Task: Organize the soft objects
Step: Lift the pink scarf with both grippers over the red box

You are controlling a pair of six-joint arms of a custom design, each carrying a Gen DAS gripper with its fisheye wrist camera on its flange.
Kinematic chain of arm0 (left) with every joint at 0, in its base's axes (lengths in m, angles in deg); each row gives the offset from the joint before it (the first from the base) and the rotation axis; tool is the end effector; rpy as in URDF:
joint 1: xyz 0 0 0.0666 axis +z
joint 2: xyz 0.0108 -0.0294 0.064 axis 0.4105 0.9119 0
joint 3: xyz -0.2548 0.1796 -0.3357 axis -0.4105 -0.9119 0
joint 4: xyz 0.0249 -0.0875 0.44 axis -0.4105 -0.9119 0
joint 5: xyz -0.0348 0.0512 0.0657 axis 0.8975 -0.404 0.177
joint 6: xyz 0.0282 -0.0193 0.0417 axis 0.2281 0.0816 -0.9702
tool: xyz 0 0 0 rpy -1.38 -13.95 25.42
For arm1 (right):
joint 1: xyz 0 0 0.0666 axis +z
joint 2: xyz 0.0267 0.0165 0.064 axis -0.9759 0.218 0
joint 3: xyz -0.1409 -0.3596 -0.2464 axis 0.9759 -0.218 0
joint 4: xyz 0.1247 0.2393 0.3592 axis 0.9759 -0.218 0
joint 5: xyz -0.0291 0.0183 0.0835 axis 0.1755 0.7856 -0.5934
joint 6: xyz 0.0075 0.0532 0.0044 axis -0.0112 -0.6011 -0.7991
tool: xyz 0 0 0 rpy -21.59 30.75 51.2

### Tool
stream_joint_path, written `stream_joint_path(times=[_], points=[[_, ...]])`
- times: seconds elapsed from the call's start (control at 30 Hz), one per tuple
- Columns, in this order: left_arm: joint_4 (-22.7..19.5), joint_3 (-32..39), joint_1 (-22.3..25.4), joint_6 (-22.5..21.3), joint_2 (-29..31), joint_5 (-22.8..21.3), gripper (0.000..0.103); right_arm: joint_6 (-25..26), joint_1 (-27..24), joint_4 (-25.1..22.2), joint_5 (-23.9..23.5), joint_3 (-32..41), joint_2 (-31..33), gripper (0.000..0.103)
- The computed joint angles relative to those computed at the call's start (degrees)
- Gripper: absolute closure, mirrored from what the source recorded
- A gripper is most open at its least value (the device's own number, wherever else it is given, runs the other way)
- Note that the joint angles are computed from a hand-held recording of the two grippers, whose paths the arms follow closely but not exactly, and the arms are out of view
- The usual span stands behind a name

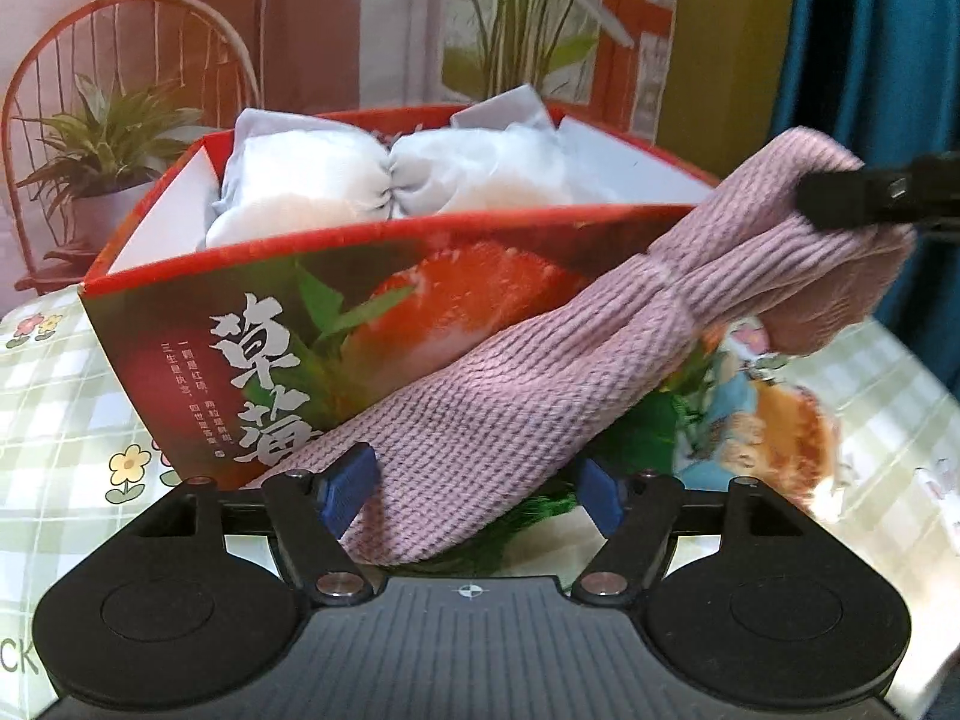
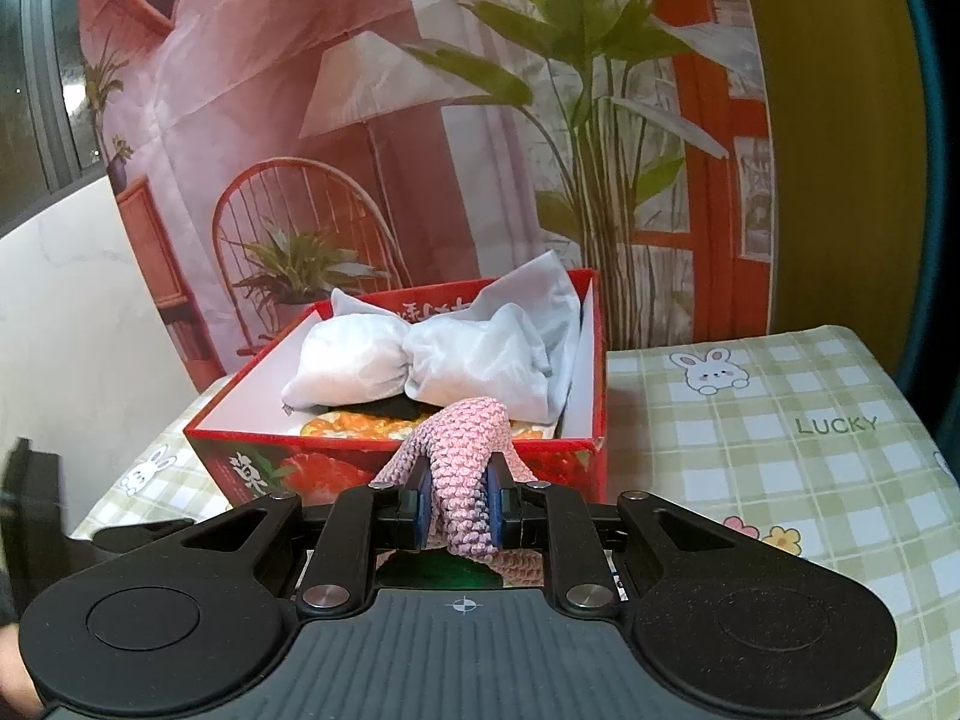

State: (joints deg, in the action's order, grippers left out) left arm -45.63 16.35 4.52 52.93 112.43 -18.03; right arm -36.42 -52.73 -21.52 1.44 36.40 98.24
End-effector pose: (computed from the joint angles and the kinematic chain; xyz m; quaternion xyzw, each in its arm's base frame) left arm 0.3230 -0.1107 0.3642 0.0923 0.9052 -0.0203 0.4144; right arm 0.3326 0.1560 0.4288 -0.1046 0.8579 0.2047 0.4595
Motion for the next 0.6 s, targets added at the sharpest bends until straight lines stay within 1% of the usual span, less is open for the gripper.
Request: stream_joint_path(times=[0.17,0.27,0.33,0.37,0.4,0.43,0.47,0.6], points=[[0.5,-0.2,-0.2,-1.5,0.9,-1.4,0.029,-0.2,-0.2,-0.1,-0.7,0.0,-0.1,0.087],[0.8,-0.7,0.2,-1.7,0.7,-1.7,0.030,-0.4,-0.5,-0.1,-0.9,0.0,0.0,0.087],[0.9,-0.6,0.9,-1.5,1.1,-1.0,0.038,-0.8,-0.7,-0.3,-1.0,0.0,0.0,0.087],[0.8,-0.7,1.4,-1.4,0.9,-0.4,0.049,-1.0,-0.7,-0.4,-1.0,-0.1,0.1,0.087],[0.8,-0.7,2.0,-1.2,0.8,0.8,0.064,-1.2,-0.8,-0.4,-1.0,-0.1,0.1,0.087],[0.8,-0.9,2.6,-1.1,0.3,2.4,0.072,-1.4,-0.8,-0.4,-1.1,-0.2,0.1,0.087],[0.8,-1.2,3.1,-1.0,-0.5,4.1,0.084,-1.6,-0.7,-0.5,-1.2,-0.2,0.1,0.087],[0.6,-2.2,5.3,1.2,-3.9,7.5,0.088,-1.8,-0.3,-0.4,-1.5,-0.3,-0.3,0.087]])
